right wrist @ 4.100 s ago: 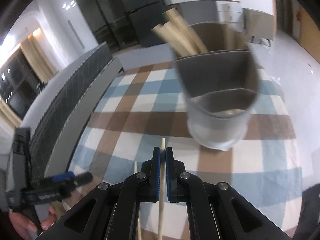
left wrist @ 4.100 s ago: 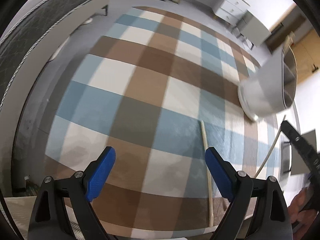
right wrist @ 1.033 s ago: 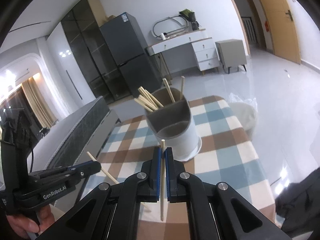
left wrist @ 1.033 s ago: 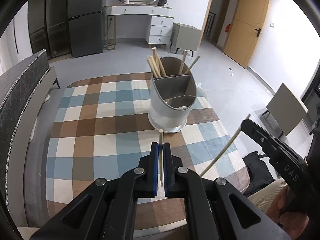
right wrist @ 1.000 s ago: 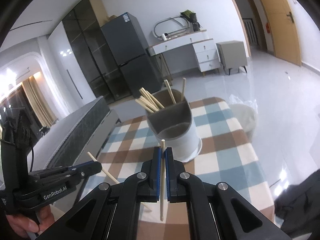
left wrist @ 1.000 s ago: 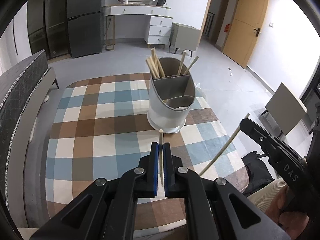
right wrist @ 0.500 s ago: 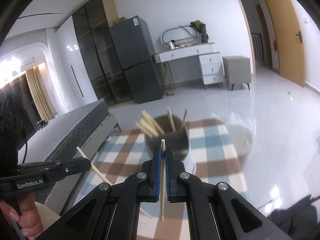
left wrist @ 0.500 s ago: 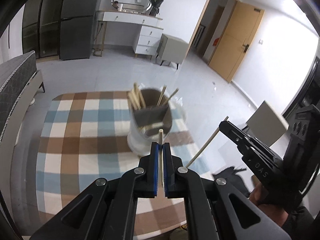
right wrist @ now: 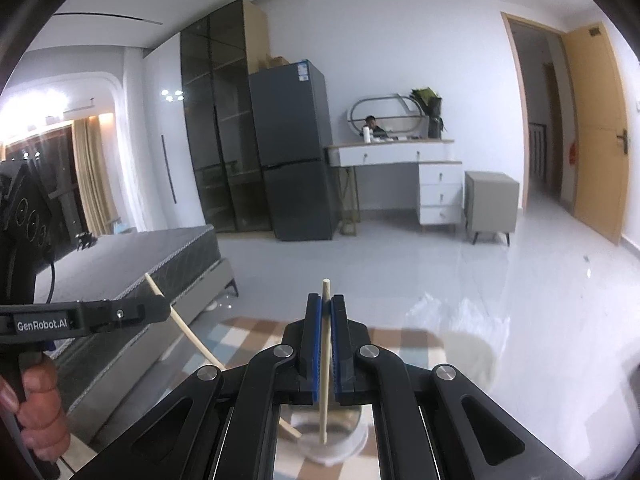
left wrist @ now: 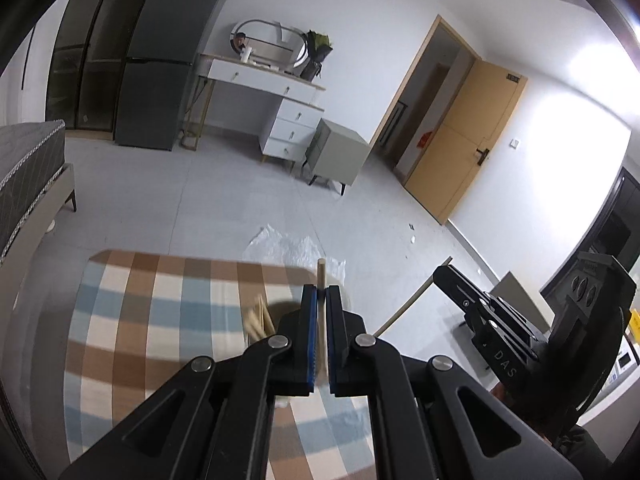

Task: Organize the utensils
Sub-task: 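Lift both held chopsticks and raise them above the grey holder, then lower the chopsticks into the holder and open both tools to release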

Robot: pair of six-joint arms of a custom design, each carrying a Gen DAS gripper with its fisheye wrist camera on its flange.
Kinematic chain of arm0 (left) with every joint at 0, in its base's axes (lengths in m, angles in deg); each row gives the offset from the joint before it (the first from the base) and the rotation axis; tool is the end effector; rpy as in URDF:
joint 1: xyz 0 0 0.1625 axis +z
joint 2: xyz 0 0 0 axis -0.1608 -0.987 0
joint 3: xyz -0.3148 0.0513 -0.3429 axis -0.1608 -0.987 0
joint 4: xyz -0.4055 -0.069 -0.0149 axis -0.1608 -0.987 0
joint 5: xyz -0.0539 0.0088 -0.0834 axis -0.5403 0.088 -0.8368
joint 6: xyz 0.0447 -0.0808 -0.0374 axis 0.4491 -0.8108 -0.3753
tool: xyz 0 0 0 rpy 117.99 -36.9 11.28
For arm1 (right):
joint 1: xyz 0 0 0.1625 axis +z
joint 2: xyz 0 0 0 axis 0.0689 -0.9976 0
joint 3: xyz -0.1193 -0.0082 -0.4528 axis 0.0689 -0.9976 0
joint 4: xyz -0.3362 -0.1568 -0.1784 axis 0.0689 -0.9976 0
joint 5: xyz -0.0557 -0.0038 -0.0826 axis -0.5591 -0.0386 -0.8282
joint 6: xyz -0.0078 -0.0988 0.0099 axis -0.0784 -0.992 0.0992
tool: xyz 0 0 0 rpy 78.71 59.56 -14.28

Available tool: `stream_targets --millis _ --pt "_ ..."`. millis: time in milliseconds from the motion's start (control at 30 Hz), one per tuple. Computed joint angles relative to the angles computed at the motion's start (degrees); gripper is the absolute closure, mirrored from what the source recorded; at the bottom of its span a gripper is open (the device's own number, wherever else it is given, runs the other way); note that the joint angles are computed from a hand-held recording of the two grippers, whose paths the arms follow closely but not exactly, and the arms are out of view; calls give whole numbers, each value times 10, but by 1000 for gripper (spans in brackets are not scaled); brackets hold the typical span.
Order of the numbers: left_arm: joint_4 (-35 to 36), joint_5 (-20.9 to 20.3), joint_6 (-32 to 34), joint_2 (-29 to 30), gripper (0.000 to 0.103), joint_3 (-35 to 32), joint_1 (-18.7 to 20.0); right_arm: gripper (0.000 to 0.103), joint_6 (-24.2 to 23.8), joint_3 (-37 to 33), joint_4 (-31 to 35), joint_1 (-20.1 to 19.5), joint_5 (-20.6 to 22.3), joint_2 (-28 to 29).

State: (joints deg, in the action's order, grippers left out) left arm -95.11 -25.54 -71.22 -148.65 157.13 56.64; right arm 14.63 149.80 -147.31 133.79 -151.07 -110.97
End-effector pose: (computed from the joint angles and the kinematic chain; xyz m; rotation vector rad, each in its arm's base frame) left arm -0.1607 -0.4247 0.5182 0.7825 2.7714 -0.9184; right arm 0.5175 -0.3947 0.1211 0.6465 -2.1792 1.3644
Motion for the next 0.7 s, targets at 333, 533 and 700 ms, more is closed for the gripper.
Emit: stream_targets --millis 333,533,700 --pt "-51 3 52 60 103 -23 37 100 -67 -56 -11 -33 29 15" --pt "-70 5 82 84 103 -20 50 100 -49 -55 -10 -55 52 18" --pt "-73 11 90 96 103 -16 58 100 -31 -46 3 -70 71 20"
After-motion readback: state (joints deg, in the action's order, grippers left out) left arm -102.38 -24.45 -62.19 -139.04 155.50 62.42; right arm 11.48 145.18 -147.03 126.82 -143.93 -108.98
